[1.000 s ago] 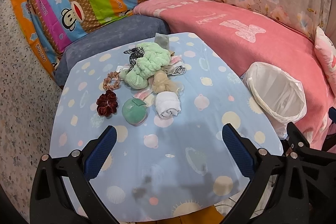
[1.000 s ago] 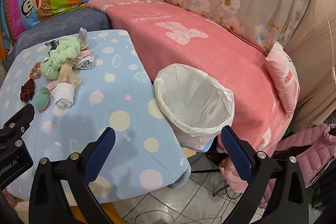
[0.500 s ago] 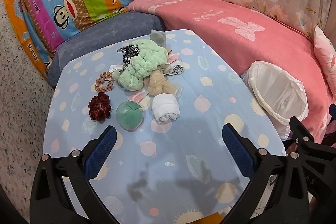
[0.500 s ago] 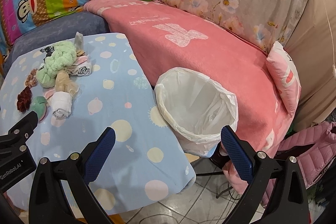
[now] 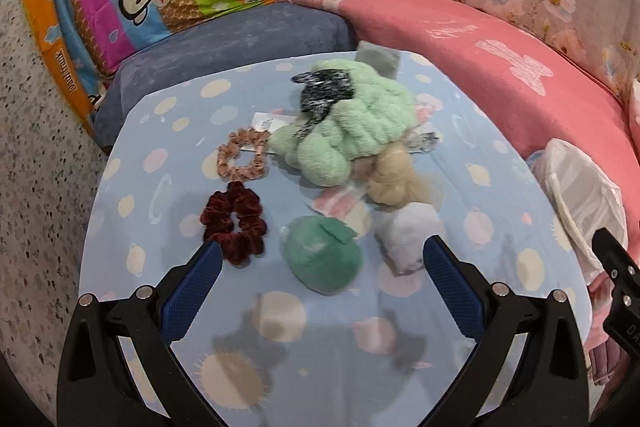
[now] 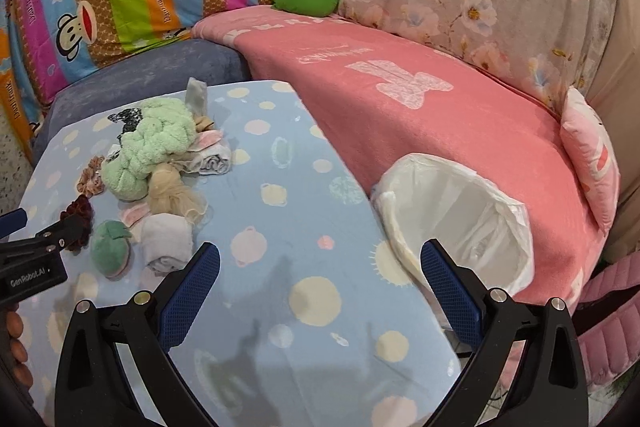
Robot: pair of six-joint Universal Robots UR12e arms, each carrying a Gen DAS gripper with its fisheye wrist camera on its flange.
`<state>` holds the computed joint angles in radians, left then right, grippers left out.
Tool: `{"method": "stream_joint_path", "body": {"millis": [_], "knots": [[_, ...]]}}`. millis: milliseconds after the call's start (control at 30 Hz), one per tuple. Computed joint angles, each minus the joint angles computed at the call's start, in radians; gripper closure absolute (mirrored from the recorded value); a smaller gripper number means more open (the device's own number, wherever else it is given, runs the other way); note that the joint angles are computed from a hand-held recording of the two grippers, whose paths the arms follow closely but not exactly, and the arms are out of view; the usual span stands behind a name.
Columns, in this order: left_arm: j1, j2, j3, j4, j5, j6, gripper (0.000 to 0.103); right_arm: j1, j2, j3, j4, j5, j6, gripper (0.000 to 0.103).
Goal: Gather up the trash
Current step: 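Grasp the dark red scrunchie with the left tool while the right tool grasps the white sock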
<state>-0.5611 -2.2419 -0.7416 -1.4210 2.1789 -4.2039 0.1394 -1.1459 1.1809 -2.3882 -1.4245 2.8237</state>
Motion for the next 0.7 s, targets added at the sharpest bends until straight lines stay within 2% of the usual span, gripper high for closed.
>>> {"method": "stream_joint_path", "body": {"millis": [100, 233, 433, 533, 633, 700], "knots": [[0.027, 0.055, -0.104, 0.025, -0.013, -0.045, 0.007, 0.017, 0.017, -0.009, 0.010, 0.029, 0.003, 0.007], [0.061, 0.110, -0.216, 0.082, -0.045, -0.062, 0.007, 0.043, 0.043, -0.027, 0.019, 0.038, 0.001, 0.007], [0.100, 0.149, -0.310, 0.128, -0.091, -0.066, 0.007, 0.077, 0.085, -0.067, 0.078, 0.067, -0.007, 0.008], [0.116, 0.167, -0.358, 0.187, -0.135, -0.058, 0.010, 0.091, 0.100, -0.079, 0.102, 0.071, -0.012, 0.008], [0.133, 0.179, -0.398, 0.249, -0.205, -0.060, 0.022, 0.102, 0.114, -0.094, 0.142, 0.075, -0.020, 0.009], [0.143, 0.186, -0.420, 0.283, -0.244, -0.066, 0.037, 0.108, 0.118, -0.093, 0.151, 0.073, -0.021, 0.014]]}}
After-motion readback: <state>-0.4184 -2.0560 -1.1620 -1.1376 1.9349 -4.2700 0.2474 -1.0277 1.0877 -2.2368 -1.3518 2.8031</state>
